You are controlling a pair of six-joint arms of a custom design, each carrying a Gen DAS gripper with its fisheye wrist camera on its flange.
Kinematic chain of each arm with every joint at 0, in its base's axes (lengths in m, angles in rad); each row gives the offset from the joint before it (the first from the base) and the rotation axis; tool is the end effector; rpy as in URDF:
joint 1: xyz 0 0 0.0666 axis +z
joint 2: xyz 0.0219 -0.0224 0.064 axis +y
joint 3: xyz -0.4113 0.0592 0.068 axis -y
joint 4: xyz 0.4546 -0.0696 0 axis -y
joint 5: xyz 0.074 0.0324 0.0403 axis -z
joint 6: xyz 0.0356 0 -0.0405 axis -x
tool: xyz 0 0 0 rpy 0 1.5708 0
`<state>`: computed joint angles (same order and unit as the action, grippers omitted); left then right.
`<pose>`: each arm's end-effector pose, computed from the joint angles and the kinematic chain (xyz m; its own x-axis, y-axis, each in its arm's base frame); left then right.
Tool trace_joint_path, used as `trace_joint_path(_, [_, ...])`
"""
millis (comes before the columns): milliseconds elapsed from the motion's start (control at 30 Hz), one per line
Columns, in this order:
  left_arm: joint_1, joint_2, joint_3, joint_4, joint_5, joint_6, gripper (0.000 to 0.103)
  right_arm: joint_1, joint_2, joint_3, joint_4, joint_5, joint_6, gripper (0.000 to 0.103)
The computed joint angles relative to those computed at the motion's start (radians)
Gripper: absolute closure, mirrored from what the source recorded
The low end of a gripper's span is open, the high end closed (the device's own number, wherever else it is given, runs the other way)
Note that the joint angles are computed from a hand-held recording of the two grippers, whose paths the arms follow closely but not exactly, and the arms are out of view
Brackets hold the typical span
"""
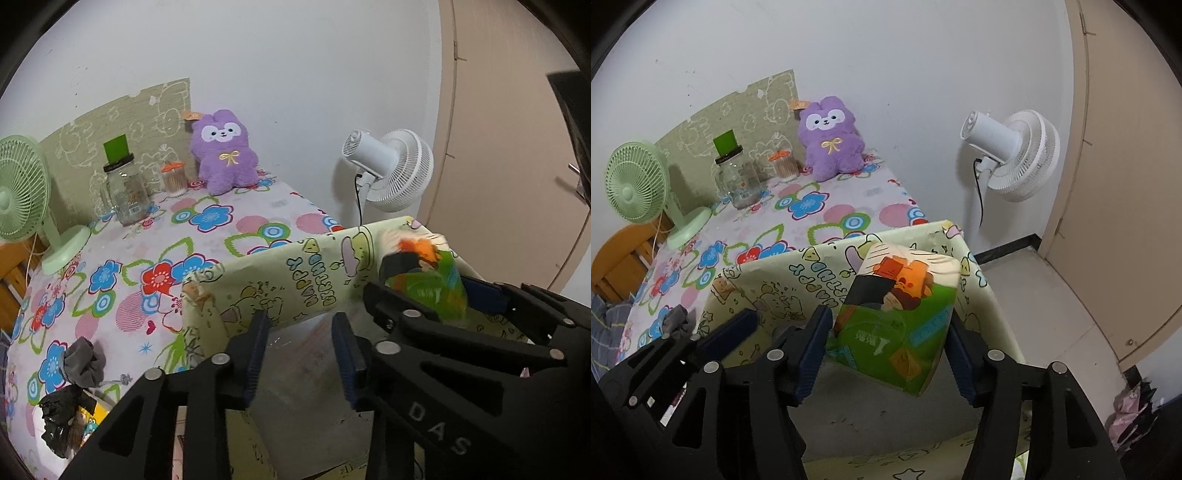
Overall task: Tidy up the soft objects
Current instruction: 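Open the right tool over the box while the left tool releases the zip bag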
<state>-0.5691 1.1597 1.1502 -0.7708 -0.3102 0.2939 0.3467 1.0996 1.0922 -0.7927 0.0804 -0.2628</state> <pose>0.3856 -0.2342 0.4544 -0.6629 0.0966 -0.7424 0.1446 0.9895 -0.0003 0.4022 0.1419 0.4459 -0.7259 0.0131 -0.6877 -0.1010 0.9870 0.1253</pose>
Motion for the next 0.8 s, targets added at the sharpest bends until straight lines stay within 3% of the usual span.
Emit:
trace_joint_path(67, [0.003,-0.001,0.002,-0.006,0.002,0.004,0.056,0.001,-0.002,0.001,-0.001,0.006,0.005,0.035])
trace_joint_path(133, [0.0,-0.009,-0.002,-0.005,0.001,-0.001,0.039,0.001,-0.009,0.0,0.003,0.006,0.01,0.03])
trace_joint_path(233, [-0.014,-0.021,-0.008,-0.003,-0.029,-0.013,0.034,0.003,-0.02,-0.004,0.005,0.011,0.031,0.024])
trace_joint_path(300, [-0.015,-0.026,-0.007,-0.011,-0.026,-0.003,0.024,0.002,-0.03,-0.007,0.004,0.003,0.036,0.022])
trace_joint_path(667, [-0.049,-0.088,-0.025,-0.011,-0.072,0.013,0.012,0.032,-0.094,-0.02,0.011,0.003,0.043,0.009])
trace_joint_path(800, [-0.072,-0.112,-0.028,-0.029,-0.135,0.021,0.005,0.05,-0.117,-0.024,0.012,0.021,0.04,0.007])
